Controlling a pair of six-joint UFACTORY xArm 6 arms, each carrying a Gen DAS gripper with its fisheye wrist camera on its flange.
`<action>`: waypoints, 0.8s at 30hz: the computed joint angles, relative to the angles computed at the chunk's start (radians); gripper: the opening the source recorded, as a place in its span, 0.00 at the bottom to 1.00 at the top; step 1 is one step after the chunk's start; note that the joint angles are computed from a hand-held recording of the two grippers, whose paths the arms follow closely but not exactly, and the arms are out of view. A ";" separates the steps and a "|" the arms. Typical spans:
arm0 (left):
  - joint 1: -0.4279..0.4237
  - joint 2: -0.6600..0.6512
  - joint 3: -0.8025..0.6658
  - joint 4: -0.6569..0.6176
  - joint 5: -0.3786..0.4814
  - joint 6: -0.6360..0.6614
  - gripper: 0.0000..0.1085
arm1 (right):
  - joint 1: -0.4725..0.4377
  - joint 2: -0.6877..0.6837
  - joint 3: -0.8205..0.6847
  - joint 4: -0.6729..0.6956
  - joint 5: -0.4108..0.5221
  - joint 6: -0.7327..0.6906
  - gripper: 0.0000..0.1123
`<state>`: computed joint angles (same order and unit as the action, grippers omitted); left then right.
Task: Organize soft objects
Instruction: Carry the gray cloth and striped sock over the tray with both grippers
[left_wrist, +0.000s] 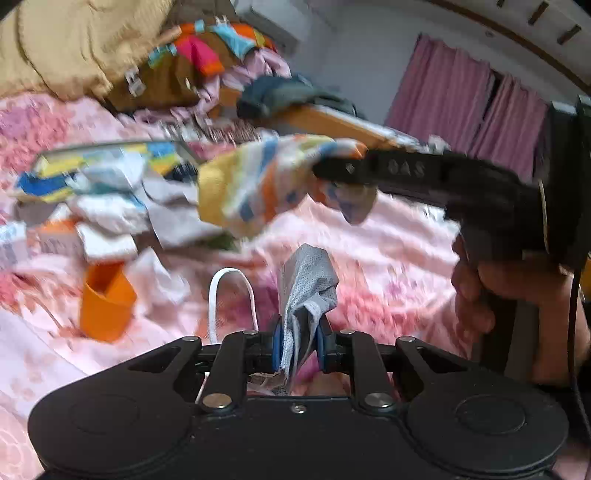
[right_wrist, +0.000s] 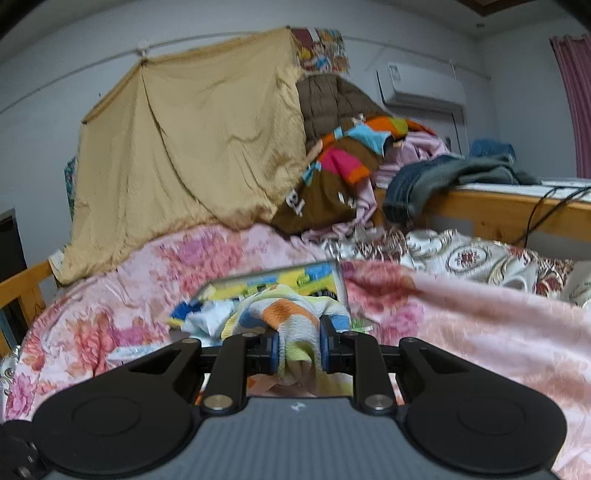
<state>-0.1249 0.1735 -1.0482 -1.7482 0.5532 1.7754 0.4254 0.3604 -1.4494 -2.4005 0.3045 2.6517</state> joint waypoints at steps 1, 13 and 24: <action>0.004 -0.008 0.005 -0.037 0.002 0.026 0.18 | 0.002 -0.005 0.006 -0.011 0.008 0.013 0.20; 0.033 -0.006 -0.067 -0.175 -0.069 0.040 0.18 | 0.012 0.003 -0.010 -0.096 0.015 0.077 0.20; 0.059 0.117 -0.284 -0.109 -0.087 -0.034 0.19 | -0.005 0.108 -0.167 -0.130 -0.059 0.120 0.20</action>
